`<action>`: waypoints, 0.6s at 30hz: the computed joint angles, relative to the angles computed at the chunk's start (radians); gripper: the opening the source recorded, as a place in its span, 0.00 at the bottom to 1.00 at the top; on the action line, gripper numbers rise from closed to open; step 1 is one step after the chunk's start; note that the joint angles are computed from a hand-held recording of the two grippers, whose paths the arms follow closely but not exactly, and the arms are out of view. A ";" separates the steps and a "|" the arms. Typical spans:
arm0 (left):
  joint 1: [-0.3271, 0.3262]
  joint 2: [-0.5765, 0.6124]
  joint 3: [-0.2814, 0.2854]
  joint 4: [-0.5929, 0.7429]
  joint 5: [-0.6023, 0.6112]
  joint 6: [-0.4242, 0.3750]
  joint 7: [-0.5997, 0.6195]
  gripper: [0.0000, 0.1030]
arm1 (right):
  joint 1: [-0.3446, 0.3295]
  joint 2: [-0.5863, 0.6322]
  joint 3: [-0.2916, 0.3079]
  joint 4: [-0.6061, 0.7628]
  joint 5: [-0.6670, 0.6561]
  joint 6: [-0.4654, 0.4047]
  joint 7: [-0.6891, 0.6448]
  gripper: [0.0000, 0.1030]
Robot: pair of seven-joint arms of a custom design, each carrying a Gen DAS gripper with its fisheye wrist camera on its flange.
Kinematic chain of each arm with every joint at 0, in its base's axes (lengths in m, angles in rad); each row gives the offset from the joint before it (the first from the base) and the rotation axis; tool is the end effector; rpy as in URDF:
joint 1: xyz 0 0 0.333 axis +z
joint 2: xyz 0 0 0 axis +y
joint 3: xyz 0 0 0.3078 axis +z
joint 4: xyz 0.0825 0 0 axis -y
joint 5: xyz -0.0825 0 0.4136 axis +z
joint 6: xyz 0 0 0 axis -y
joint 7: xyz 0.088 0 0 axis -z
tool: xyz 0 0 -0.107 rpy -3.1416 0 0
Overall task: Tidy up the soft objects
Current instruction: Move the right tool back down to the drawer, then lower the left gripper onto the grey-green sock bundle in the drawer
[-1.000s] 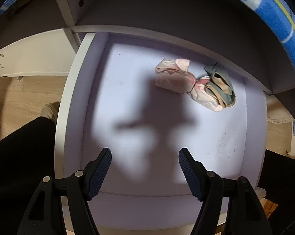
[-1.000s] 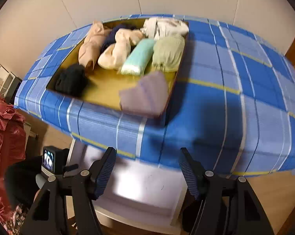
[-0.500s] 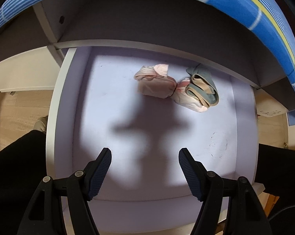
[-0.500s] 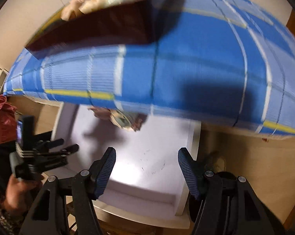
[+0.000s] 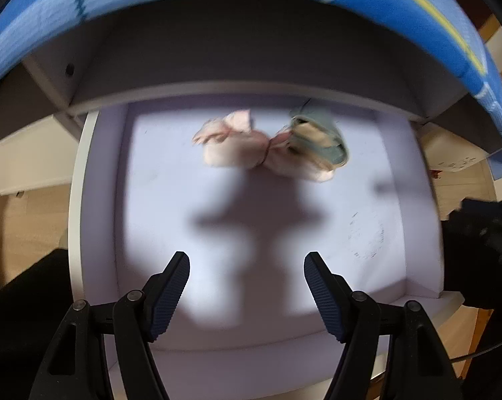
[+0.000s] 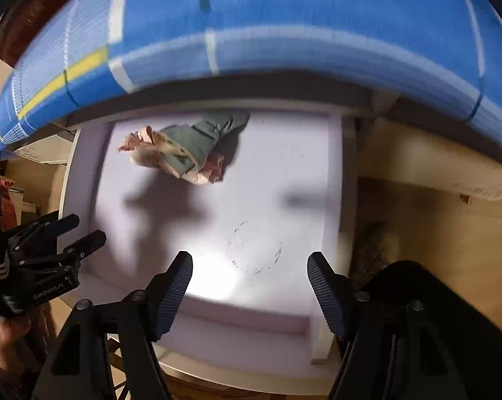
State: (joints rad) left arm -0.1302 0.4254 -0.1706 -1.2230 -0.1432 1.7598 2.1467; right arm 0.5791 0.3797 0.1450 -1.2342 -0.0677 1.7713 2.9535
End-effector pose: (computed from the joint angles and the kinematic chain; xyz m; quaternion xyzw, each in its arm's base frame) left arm 0.6905 -0.2011 0.5382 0.3552 -0.9270 0.1194 0.0168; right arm 0.5488 0.4513 0.5631 -0.4361 0.8962 0.0142 0.0795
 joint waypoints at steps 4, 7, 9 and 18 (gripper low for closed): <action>-0.002 -0.003 -0.012 -0.002 -0.028 0.002 0.012 0.70 | -0.013 0.008 0.014 -0.022 0.065 0.021 0.000 0.71; -0.020 0.001 -0.013 -0.005 -0.011 0.012 0.012 0.70 | -0.027 -0.003 0.024 -0.075 0.133 0.061 0.016 0.71; -0.036 0.013 -0.012 0.001 0.006 0.014 -0.002 0.70 | -0.034 -0.009 0.031 -0.103 0.169 0.083 0.018 0.71; -0.101 0.054 -0.028 0.021 0.047 0.047 -0.029 0.70 | -0.041 -0.030 0.034 -0.153 0.212 0.073 0.037 0.73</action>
State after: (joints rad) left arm -0.2315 0.4798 -0.1983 -1.2021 -0.0967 1.8066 2.1179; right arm 0.5379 0.3500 0.1788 -1.3874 0.1444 1.8439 2.9904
